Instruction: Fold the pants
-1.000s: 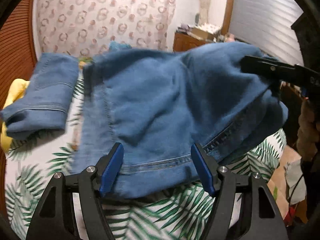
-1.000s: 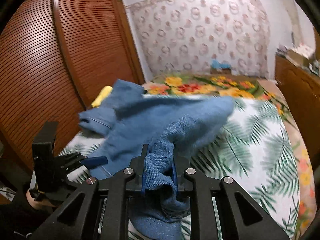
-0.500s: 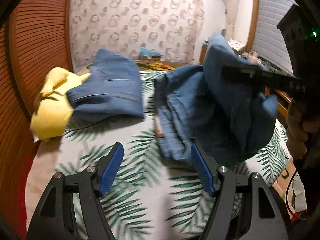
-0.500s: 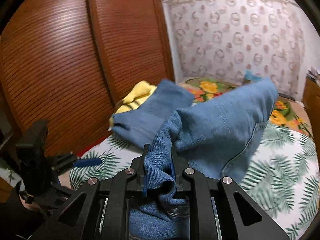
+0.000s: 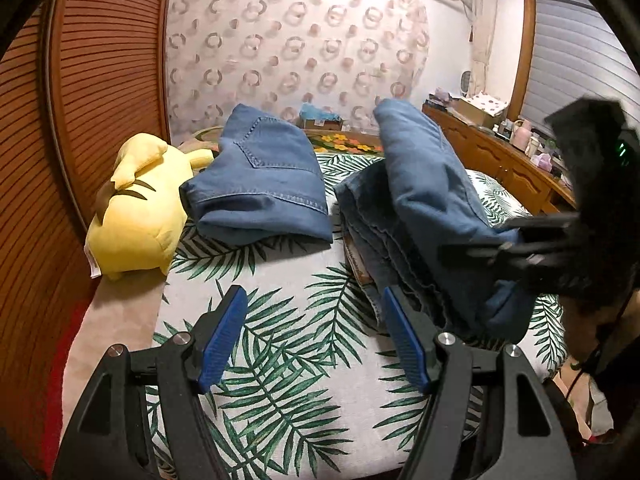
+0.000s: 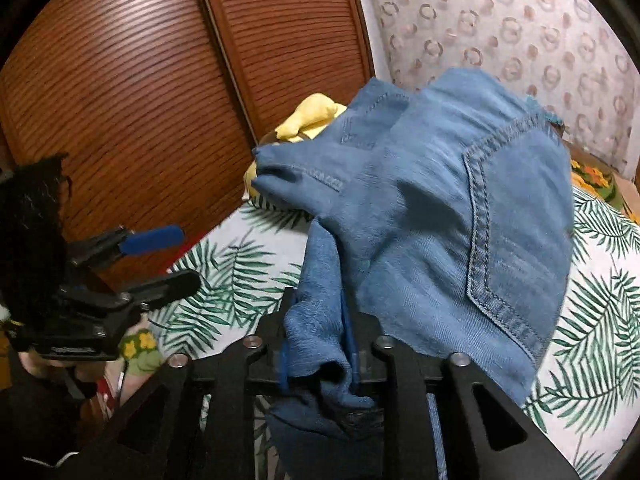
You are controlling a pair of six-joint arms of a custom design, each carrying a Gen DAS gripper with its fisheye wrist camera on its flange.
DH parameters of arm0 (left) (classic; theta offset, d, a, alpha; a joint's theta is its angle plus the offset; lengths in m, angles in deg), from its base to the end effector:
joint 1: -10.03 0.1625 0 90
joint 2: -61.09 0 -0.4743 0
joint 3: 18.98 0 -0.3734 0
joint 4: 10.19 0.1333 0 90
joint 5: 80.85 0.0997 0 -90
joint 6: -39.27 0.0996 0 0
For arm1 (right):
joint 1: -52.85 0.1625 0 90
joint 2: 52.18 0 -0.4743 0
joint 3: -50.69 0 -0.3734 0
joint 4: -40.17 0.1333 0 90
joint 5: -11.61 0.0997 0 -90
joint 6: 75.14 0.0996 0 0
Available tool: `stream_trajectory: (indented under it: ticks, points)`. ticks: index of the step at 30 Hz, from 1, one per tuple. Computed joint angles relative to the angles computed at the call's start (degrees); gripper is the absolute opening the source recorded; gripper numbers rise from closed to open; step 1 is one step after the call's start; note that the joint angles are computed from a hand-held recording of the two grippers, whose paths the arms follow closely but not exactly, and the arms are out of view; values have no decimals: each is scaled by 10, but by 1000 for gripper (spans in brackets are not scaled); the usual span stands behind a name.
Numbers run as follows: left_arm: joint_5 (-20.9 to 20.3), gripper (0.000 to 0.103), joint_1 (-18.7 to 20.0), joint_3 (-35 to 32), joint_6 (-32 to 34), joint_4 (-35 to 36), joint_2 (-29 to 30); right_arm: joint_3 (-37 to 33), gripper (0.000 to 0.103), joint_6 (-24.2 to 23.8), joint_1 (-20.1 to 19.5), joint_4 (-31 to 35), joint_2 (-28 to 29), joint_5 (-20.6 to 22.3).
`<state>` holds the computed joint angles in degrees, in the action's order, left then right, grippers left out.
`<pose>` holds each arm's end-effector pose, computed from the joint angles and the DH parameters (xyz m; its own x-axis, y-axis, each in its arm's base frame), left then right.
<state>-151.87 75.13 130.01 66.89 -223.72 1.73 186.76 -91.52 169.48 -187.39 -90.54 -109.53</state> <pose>-0.0095 -0.4139 0.1746 -0.6656 0.5560 -0.4978 0.7427 0.5588 -0.3690 0.2762 -0.3683 0.0853 -0.7795 -0.2774 0.5616 -0.5878 0.6338 -0.5028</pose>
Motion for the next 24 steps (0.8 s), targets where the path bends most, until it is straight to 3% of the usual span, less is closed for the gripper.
stream_trajectory:
  ticks: [3, 9, 14, 18, 21, 24]
  points:
    - [-6, 71, -2, -2, 3, -2, 1, 6, 41, -7, 39, -13, -14, -31]
    - [-18, 71, -18, -2, 0, -4, 2, 26, 52, -55, 78, -74, -42, -90]
    - [-28, 71, -31, -16, -5, 10, 23, 24, 55, -75, 54, -103, -39, -133]
    - [-57, 71, -36, -39, -18, 37, 40, -19, 55, -75, 34, -81, -29, -155]
    - [-49, 70, -38, -56, -16, 54, 60, -43, 56, -74, 13, -56, -35, -156]
    - [-51, 61, -29, -73, -13, 96, 67, -83, 56, -58, -20, 0, -38, -127]
